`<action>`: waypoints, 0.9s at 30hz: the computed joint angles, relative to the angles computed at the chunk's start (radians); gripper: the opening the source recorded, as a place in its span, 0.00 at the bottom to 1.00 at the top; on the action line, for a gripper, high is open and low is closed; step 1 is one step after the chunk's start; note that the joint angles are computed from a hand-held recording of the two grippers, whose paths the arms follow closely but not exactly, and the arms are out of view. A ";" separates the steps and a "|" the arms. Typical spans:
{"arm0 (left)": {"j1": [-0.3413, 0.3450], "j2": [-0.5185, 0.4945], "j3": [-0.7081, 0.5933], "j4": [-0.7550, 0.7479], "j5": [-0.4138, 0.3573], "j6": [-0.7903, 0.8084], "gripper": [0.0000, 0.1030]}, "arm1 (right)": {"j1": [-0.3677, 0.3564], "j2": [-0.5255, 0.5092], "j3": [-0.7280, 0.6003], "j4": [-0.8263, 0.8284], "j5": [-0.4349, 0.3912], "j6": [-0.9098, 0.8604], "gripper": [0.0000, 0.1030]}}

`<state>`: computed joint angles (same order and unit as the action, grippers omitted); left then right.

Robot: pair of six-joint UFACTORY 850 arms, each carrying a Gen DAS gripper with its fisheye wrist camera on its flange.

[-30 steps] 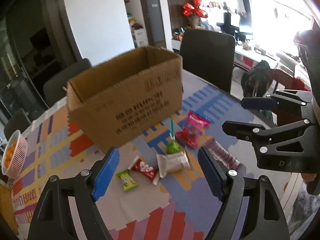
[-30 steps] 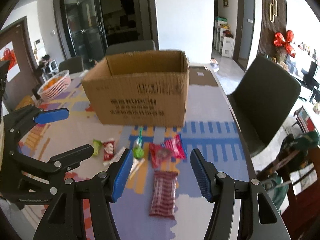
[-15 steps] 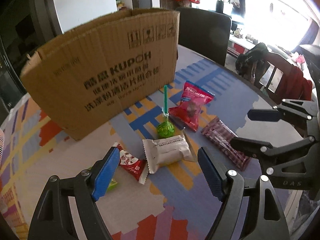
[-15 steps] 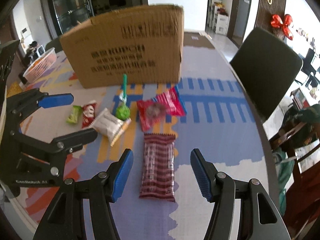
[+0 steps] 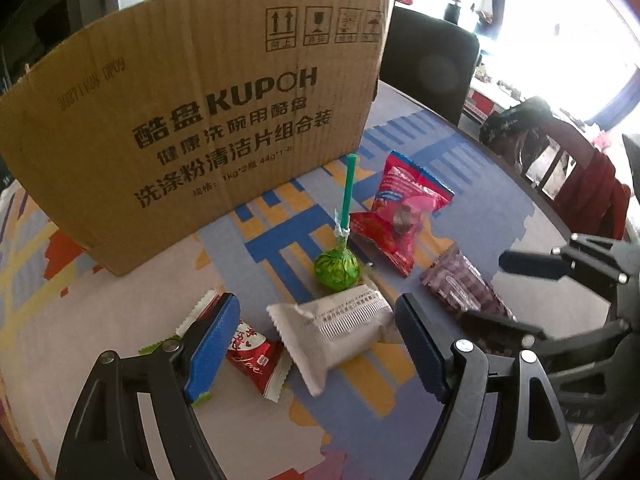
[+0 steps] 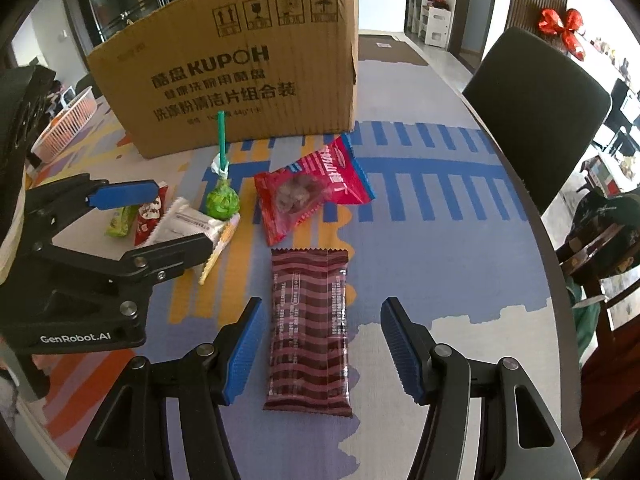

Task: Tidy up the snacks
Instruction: 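Grasp the white bread pack with the left tool while the right tool grasps the striped bar pack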

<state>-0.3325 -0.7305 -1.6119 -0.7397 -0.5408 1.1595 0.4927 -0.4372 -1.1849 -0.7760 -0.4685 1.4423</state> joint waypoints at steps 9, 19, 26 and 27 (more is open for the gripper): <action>0.002 -0.023 -0.027 0.041 -0.062 -0.100 0.48 | -0.011 -0.013 0.006 0.015 0.038 -0.008 0.59; 0.013 0.013 0.027 0.019 -0.031 -0.119 0.29 | 0.012 -0.039 -0.021 -0.067 -0.025 0.034 0.57; 0.005 0.082 0.107 0.038 0.053 -0.141 0.29 | 0.018 -0.036 -0.011 -0.139 -0.009 0.088 0.42; 0.005 0.092 0.119 0.032 0.059 -0.136 0.29 | 0.018 -0.034 -0.008 -0.141 -0.005 0.092 0.41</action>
<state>-0.3277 -0.6383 -1.4932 -0.7076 -0.4820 1.0232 0.5105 -0.4708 -1.1933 -0.9172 -0.4735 1.5340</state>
